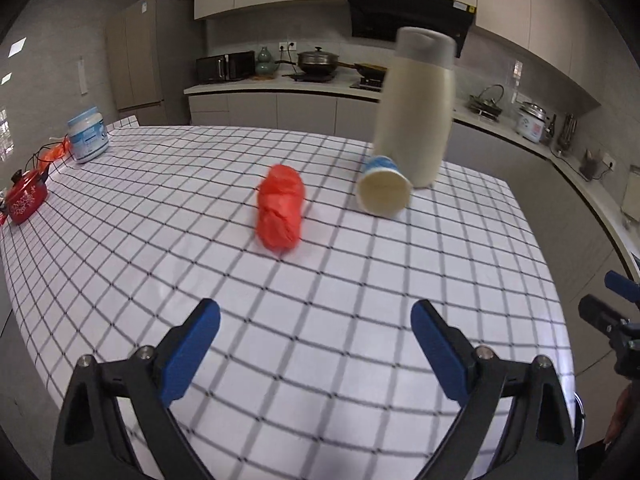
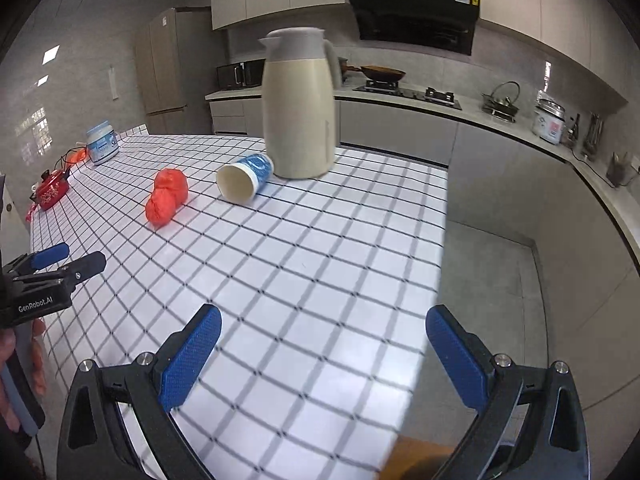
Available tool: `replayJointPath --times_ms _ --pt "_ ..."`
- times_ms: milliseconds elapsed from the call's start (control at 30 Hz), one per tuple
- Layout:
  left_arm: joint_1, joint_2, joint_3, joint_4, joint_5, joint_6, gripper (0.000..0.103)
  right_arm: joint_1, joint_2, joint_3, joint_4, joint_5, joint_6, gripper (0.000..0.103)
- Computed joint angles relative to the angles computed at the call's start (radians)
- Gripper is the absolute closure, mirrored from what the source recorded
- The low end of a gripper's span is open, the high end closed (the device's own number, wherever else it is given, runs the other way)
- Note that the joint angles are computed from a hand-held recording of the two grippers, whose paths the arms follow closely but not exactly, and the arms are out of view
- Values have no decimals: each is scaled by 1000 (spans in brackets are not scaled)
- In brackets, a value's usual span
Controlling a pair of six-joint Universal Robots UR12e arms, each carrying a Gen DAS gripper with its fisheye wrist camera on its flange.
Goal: Collect trash
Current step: 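Grasp the red plastic bag with the left tool while the right tool grasps the blue paper cup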
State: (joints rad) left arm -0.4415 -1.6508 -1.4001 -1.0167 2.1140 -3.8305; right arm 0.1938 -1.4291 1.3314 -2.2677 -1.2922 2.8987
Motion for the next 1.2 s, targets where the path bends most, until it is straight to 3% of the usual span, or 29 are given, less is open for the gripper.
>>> replayJointPath --times_ms 233,500,633,800,967,1100,1167,1200 --pt "94 -6 -20 39 -66 63 9 102 167 -198 62 -68 32 3" --pt "160 -22 -29 86 -153 121 10 145 284 -346 112 -103 64 13" --pt "185 -31 -28 107 -227 160 22 157 331 -406 137 -114 58 18" --pt "200 -48 -22 112 -279 193 26 171 387 -473 167 -123 65 26" --pt "231 -61 -13 109 -341 192 46 181 447 -549 209 -125 92 43" --pt "243 -68 -12 124 -358 182 55 182 482 -599 235 -110 121 57" --pt "248 -69 -13 136 -371 183 64 181 490 -611 247 -102 130 85" --pt "248 -71 -12 139 -374 183 66 179 492 -614 251 -93 136 93"
